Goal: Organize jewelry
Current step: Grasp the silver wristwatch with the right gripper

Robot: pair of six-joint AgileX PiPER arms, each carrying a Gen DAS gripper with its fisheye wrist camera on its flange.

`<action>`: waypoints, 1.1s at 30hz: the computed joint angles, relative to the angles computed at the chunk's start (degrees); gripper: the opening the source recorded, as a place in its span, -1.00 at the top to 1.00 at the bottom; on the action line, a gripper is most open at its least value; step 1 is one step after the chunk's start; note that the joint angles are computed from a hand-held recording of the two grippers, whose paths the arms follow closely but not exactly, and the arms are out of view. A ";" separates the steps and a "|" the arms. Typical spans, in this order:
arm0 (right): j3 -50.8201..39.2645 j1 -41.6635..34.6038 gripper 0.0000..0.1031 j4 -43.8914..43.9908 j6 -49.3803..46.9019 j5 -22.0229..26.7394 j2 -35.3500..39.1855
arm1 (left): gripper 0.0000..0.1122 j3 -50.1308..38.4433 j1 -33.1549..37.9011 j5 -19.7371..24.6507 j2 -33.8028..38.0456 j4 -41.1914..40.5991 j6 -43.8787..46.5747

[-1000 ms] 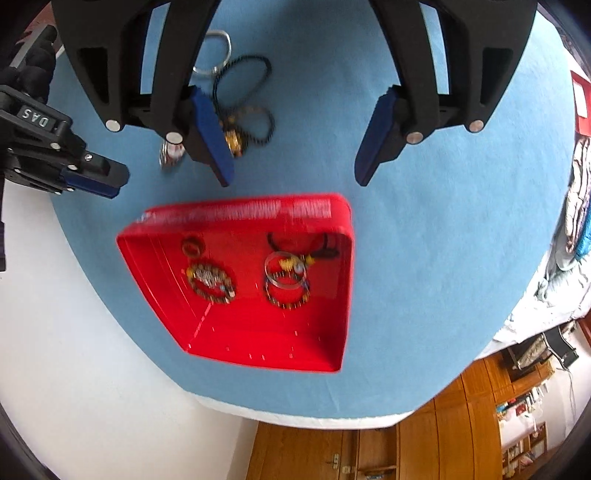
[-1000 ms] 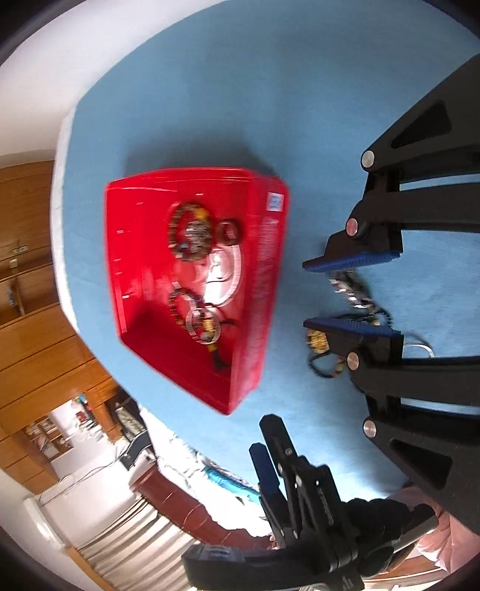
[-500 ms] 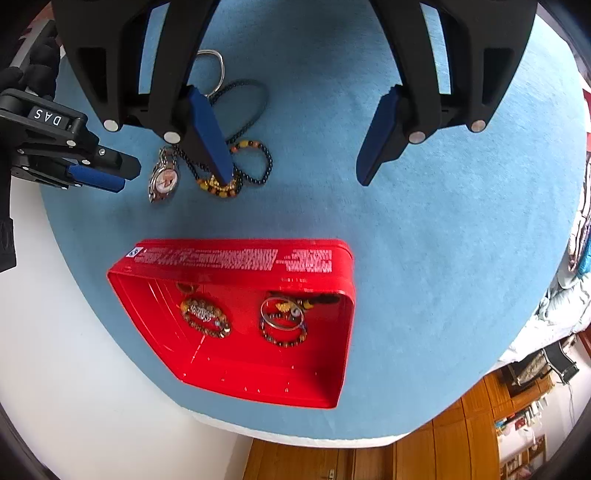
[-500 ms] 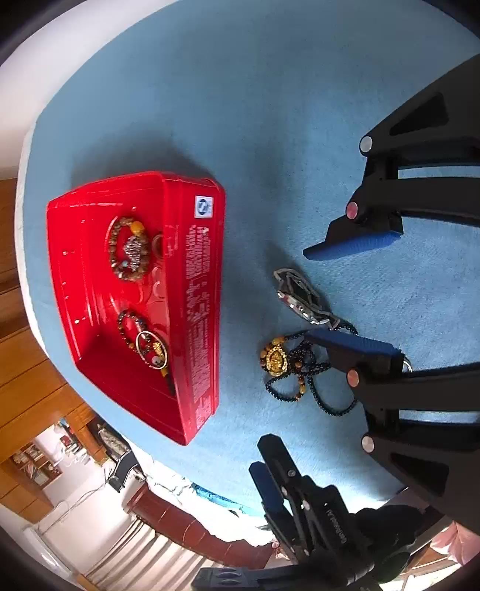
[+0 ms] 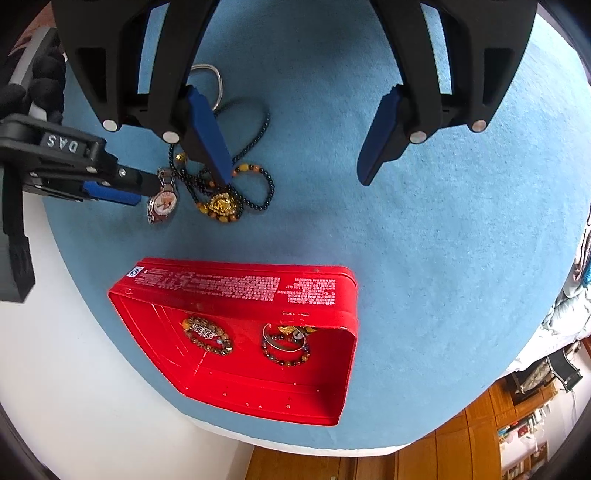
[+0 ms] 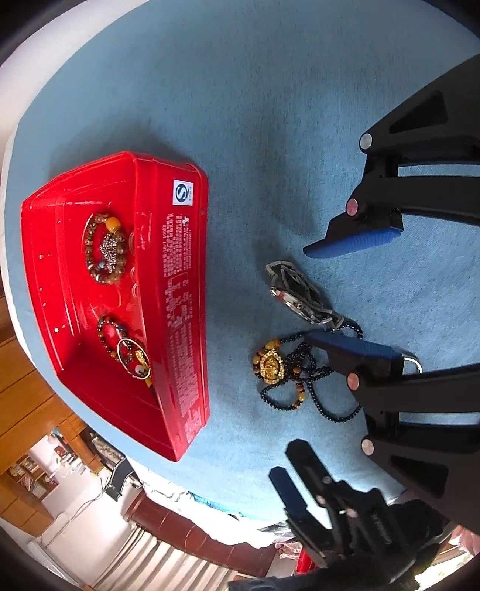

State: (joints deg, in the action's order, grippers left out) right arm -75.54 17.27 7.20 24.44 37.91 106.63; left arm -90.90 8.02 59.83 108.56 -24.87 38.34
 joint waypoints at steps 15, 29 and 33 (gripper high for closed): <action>-6.39 0.57 0.16 -2.58 3.85 2.23 5.36 | -0.24 -0.93 -0.22 -0.40 1.56 1.29 -1.50; -6.75 3.68 0.57 -10.61 8.18 1.06 6.42 | -0.31 4.32 1.40 0.17 -2.44 -1.06 1.68; -5.03 2.79 0.58 -6.72 5.19 0.23 5.05 | -0.31 5.93 1.78 0.44 -3.74 -1.16 2.35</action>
State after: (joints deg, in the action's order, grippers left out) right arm -80.57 20.06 0.48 29.63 38.14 111.68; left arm -84.97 9.81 60.27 104.82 -26.03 40.69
